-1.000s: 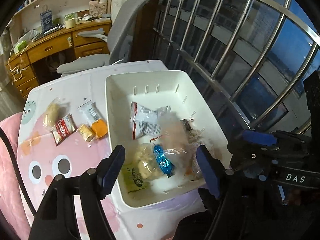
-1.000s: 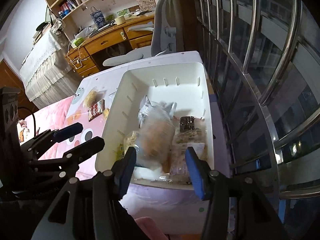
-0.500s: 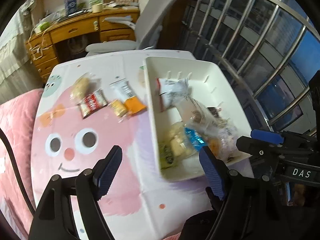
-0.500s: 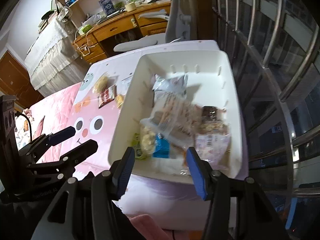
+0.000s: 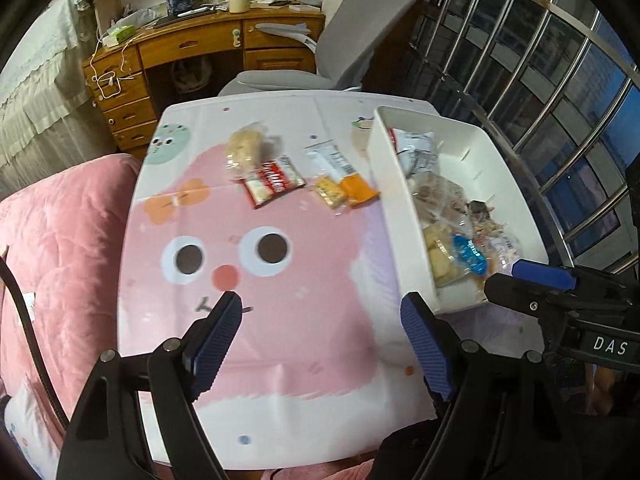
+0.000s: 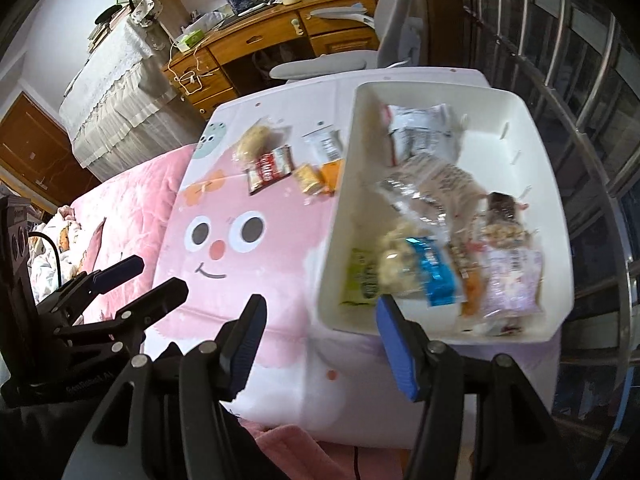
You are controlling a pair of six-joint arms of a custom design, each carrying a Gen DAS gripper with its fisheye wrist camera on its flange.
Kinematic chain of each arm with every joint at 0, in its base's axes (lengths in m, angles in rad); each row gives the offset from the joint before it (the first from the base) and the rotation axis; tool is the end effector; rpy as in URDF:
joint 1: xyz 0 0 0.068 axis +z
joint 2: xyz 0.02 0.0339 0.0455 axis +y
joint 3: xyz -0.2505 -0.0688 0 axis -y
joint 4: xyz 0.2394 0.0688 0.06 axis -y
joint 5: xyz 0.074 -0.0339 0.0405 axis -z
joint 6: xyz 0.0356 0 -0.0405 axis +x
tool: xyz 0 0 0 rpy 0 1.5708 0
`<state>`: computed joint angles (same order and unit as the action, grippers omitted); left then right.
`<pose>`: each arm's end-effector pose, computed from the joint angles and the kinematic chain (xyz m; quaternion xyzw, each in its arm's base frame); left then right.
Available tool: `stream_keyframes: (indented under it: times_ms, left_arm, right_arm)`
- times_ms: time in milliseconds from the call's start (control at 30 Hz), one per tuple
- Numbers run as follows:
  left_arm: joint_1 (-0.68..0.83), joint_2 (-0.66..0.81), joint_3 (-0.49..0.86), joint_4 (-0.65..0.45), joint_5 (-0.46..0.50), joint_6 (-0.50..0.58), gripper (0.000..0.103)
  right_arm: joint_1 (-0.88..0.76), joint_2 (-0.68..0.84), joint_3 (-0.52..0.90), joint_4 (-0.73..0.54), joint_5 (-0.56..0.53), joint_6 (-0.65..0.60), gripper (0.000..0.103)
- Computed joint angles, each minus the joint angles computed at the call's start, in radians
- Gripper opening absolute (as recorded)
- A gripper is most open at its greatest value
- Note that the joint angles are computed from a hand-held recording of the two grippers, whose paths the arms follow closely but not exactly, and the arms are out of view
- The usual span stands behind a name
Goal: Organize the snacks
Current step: 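Withdraw both tools from the tray and move over the remaining snacks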
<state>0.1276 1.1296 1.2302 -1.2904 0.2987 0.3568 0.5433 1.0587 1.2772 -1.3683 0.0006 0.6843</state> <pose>0.1852 0.0132 0.3235 0.1390 0.9614 -0.0969 0.2168 0.1393 0.0841 0.3423 0.0689 0.9755 0.1201 0.1710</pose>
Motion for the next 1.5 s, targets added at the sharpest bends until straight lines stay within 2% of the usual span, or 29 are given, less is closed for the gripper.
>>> stream_keyframes:
  times_ms: [267,533,767,1000,1200,1267,1400,1500]
  left_arm:
    - [0.288,0.119,0.084,-0.078,0.089,0.324,0.081]
    - [0.464,0.328,0.209,-0.083,0.090,0.486,0.081]
    - [0.492,0.514,0.368,-0.120,0.097,0.497,0.081]
    - [0.424,0.665,0.568,-0.166,0.118,0.498,0.081]
    - [0.340,0.791,0.757,-0.170,0.119,0.393,0.081]
    - [0.310,0.836,0.823,-0.166,0.107,0.348,0.084]
    - [0.252,0.974,1.012,-0.221,0.078,0.287,0.084]
    - [0.216,1.043,1.094,-0.221,0.068,0.248,0.084]
  right_arm:
    - [0.242,0.121,0.036,0.068,0.094,0.275,0.058]
    - [0.364,0.256,0.070,0.130,0.151,0.497,0.058]
    - [0.394,0.384,0.158,0.108,0.201,0.601,0.058]
    - [0.378,0.472,0.223,0.118,0.245,0.652,0.060]
    - [0.360,0.519,0.226,0.191,0.311,0.728,0.062]
    - [0.349,0.540,0.228,0.213,0.339,0.761,0.062]
    - [0.326,0.577,0.227,0.249,0.400,0.821,0.062]
    - [0.305,0.601,0.214,0.277,0.440,0.863,0.062]
